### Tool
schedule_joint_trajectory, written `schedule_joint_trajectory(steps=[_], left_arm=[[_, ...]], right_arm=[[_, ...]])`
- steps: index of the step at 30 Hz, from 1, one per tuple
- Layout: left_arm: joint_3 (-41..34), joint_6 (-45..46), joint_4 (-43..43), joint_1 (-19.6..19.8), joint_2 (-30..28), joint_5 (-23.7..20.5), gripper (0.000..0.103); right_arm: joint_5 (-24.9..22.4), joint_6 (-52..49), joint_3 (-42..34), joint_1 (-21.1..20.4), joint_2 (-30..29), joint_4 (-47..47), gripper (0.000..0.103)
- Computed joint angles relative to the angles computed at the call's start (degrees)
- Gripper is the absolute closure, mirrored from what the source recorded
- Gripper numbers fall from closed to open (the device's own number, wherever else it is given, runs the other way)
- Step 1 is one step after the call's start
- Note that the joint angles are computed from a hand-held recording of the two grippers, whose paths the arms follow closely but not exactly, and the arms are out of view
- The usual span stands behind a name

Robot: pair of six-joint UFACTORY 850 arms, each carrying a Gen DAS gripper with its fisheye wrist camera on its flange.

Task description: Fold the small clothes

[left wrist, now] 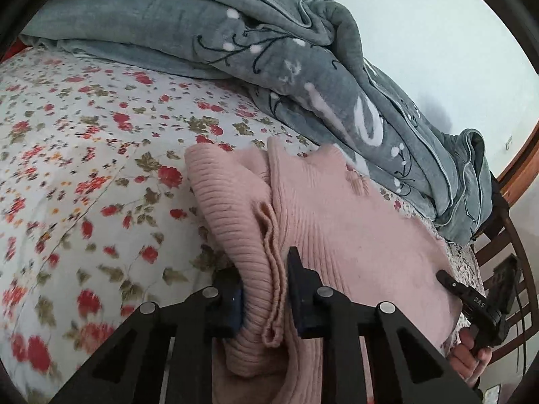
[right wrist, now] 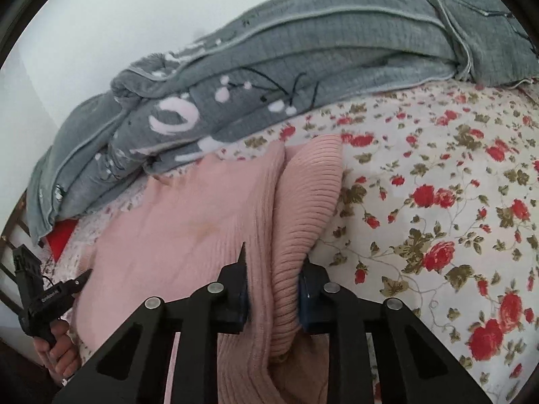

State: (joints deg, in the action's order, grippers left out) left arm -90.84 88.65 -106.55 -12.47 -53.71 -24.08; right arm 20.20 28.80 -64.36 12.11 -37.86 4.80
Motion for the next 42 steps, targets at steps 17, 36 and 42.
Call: schedule_joint_trajectory(steps=[17,36,42], left_arm=[[34.7,25.1,-15.4,0.5,22.4,-6.8,0.08],[35.0,28.7,-22.1,-0.2,19.7,-8.2,0.038],[35.0,20.6,-11.5,2.4,19.8,-11.5,0.039]], right_arm=[[8.1,1.1,29.1,7.9,23.3,3.3,0.082],[15.5,-40.5,24.3,23.7,22.5,48.2,0.046],[10.9,-43.4,14.7,25.9,12.8,49.0,0.046]])
